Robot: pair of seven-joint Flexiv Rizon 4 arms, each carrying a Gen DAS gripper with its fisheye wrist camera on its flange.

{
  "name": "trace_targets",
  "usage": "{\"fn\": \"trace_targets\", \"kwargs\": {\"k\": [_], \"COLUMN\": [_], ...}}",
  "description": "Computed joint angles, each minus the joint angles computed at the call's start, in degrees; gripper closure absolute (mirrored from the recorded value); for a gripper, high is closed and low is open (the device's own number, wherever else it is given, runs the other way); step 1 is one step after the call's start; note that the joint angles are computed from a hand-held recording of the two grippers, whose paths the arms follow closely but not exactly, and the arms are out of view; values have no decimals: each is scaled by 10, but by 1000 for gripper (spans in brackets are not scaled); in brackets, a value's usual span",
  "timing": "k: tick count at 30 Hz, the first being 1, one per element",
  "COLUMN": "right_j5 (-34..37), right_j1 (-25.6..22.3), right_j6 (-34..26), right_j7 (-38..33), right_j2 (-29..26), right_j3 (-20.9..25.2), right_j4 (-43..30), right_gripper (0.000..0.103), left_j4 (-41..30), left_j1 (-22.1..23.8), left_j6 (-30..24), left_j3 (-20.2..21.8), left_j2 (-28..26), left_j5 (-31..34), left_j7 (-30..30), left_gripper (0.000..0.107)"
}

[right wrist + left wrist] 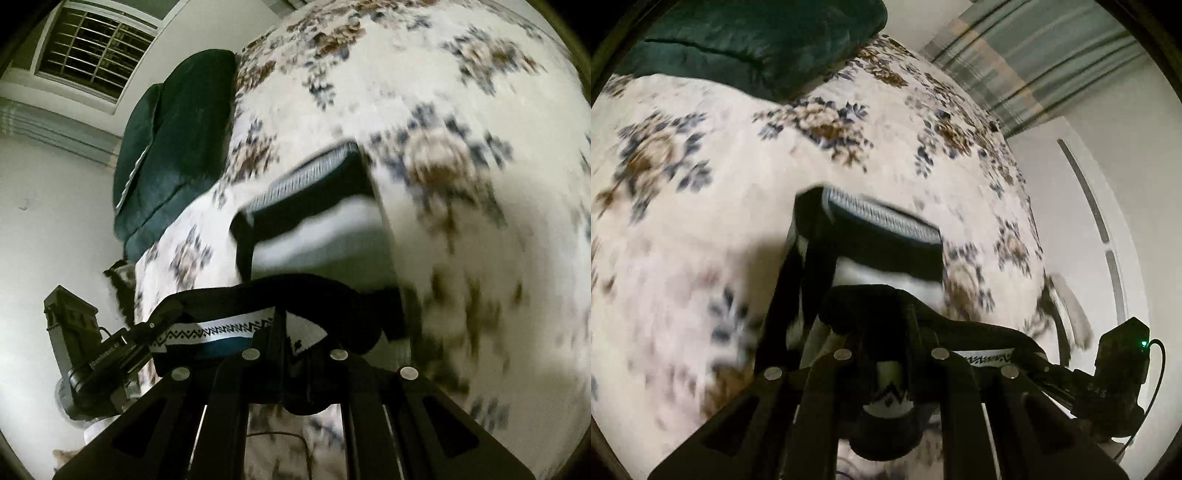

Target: Fold small clothes

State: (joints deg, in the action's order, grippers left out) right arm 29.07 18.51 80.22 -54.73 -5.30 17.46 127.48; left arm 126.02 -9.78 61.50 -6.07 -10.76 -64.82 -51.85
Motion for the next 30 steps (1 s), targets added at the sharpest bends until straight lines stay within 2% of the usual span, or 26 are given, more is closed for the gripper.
{"fn": "trace_targets", "kwargs": {"k": [3,5,8,10,12,13,14,16,17,21,23,26,30], "right_j5": [-20,-29,-29,-17,-23,-29,-38,-70,-79,-111,-115,-100,-60], "right_j1": [-24,-46,-89,-123,-137,-143,-142,-124,-123,-116,-124,-135,-153], "right_j6": [-24,-39,-67,-100,-132,-156,-167,-160,-159,-151,-160,-180,-186], "right_j7": [-17,-22,-34,-44,-43,-46,-45,-40,-42,-49,-72,-110,-161], "right_j2": [-77,-118,-195,-250,-284,-301,-307,-303,-300,-269,-258,-251,-251], "right_j3": [-27,-25,-10,7,10,11,7,-15,-17,-24,-11,8,25], "right_j4": [-81,-128,-214,-280,-320,-341,-349,-340,-333,-284,-264,-247,-230], "right_gripper": [96,96,96,93,89,77,61,41,38,37,37,37,37], "left_j4": [-73,-118,-187,-216,-228,-232,-234,-229,-219,-168,-146,-86,13], "left_j1": [20,36,64,74,87,92,99,108,111,111,105,82,57], "left_j6": [-10,-25,-60,-56,-41,-35,-35,-34,-30,-21,-24,-5,-9], "left_j3": [-10,-19,-32,-38,-54,-60,-67,-75,-77,-76,-67,-48,-24], "left_j2": [-74,-118,-185,-212,-223,-225,-225,-219,-210,-173,-159,-118,-51], "left_j5": [15,29,61,78,70,67,63,53,46,6,-5,-11,-47], "left_j7": [-11,-26,-66,-86,-80,-75,-68,-51,-39,-4,1,9,15], "left_gripper": [98,97,88,63,50,47,47,46,46,44,44,44,44]}}
